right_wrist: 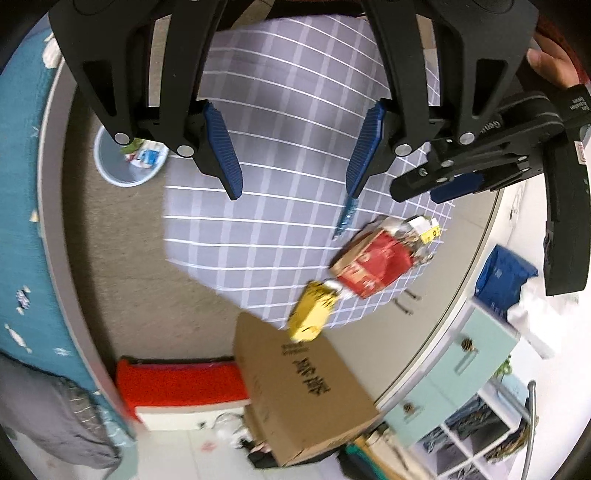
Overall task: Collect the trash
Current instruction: 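Move both open grippers back over the table, then grasp the blue tube with the right gripper while the left grasps the red paper bag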
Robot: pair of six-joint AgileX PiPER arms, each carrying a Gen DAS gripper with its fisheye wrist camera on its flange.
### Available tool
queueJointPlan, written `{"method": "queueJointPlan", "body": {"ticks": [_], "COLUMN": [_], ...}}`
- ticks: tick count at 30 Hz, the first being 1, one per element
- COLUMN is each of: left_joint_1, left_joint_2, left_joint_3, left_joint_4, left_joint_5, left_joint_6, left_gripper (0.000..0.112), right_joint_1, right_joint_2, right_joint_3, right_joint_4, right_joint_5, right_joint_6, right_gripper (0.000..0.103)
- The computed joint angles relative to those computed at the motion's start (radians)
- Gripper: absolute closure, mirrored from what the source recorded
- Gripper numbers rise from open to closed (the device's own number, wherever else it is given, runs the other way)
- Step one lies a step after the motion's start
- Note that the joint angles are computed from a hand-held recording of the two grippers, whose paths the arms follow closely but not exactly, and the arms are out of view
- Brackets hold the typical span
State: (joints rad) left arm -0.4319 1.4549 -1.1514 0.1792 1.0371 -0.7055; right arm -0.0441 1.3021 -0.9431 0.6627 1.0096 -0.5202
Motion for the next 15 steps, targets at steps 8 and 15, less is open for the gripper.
{"method": "queueJointPlan", "body": {"ticks": [8,15], "left_joint_1": [0.317,0.442], "left_joint_2": [0.000,0.077], "left_joint_3": [0.076,0.068], "left_joint_4": [-0.087,-0.152], "left_joint_5": [-0.073,-0.148], "left_joint_6": [0.297,0.490], "left_gripper": [0.048,0.048], "right_joint_1": [0.335,0.471], "right_joint_2": [0.182,0.360], "right_joint_3": [-0.030,-0.097], "right_joint_4": [-0.038,-0.057], "right_joint_5": [-0.216,-0.304], "right_joint_6": [0.223,0.301], "right_gripper": [0.045,0.045]}}
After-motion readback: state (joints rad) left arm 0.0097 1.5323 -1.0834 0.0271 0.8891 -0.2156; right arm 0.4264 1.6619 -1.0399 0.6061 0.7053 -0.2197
